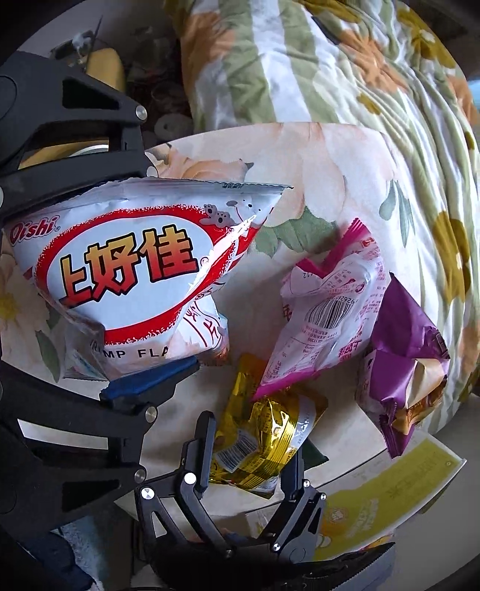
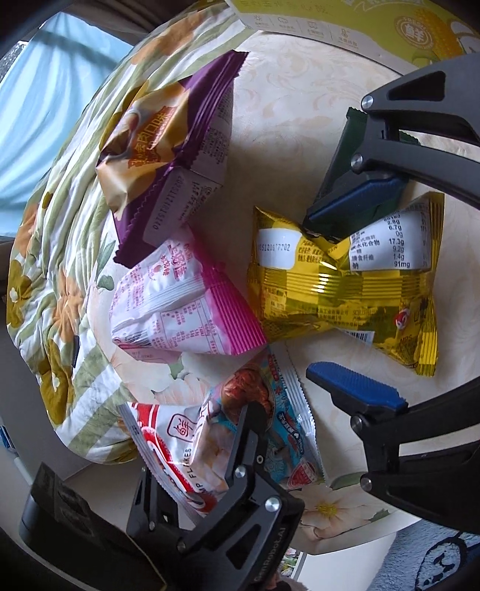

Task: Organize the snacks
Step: 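Grasp the white-red shrimp flakes bag with left gripper while right grasps yellow-gold bag, then carry the shrimp flakes bag with left gripper into the box while right carries yellow bag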

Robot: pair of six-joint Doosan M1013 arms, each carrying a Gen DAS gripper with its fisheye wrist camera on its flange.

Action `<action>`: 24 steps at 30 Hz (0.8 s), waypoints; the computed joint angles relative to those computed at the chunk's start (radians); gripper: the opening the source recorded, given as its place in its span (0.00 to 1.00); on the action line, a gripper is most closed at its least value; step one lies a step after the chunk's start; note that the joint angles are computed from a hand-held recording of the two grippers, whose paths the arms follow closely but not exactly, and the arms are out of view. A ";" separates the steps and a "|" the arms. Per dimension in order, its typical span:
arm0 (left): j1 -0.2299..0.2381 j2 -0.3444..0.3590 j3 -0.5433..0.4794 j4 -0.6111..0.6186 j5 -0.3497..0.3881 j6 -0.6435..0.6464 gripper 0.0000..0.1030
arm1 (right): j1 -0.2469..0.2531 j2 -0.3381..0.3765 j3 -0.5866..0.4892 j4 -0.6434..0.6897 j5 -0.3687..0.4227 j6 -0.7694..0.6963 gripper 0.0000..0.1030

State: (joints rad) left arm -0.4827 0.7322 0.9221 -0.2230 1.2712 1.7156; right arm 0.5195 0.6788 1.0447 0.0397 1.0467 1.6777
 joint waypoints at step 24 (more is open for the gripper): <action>0.003 -0.170 0.177 -0.053 -0.152 -0.057 0.62 | 0.056 -0.119 0.117 -0.144 -0.064 0.277 0.46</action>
